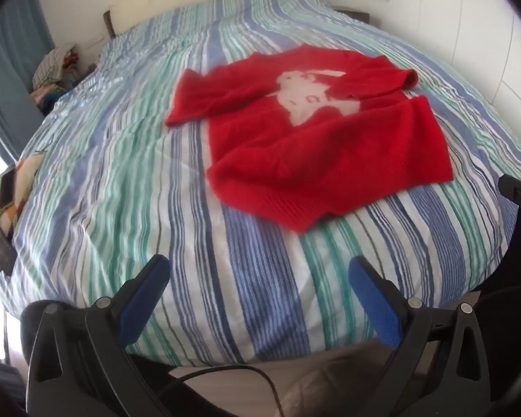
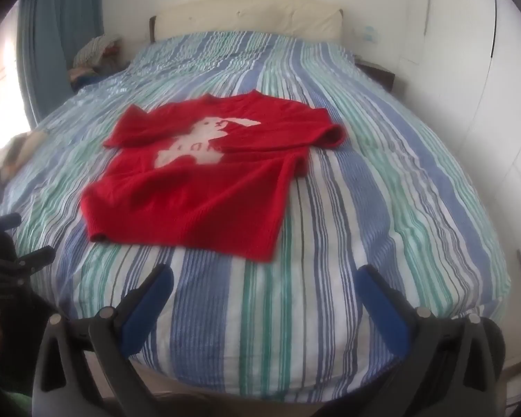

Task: Fold small clothes

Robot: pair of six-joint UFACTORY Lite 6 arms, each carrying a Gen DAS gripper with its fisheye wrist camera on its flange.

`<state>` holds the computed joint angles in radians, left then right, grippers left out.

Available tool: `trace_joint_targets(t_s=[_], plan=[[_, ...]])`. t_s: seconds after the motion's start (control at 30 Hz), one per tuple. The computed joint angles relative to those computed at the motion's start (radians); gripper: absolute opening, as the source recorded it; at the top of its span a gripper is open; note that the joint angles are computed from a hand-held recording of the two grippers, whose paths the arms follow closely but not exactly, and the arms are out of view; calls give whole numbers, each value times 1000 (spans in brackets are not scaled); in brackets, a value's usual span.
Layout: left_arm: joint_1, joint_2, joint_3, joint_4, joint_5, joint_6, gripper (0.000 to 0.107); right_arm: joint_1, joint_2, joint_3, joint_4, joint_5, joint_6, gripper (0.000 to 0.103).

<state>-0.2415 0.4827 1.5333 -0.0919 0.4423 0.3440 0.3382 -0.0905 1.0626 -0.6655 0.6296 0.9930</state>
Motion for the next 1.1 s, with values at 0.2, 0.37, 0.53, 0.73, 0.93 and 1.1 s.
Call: trace_joint_targets(t_s=[0.2,0.37,0.53,0.73,0.93,1.1], plan=[[18,10,18,-22,-2,35,102,-13,18,18,21,-13,-5,103],[79,35,63,-144,25,93,102,-13,40,49,28,4,-14,103],[108,61,91,-204,35,125,102,-5,8,34,-24,26,48,103],[99,109,148,-343,82,226,102,-47,16,15,19,-16,27,103],[41,85,99,-227,0,155,102,-44,7,20,-28,-10,59,103],[60,113,120,-257,26,167,102,-58,4,2,-10,-19,48,103]])
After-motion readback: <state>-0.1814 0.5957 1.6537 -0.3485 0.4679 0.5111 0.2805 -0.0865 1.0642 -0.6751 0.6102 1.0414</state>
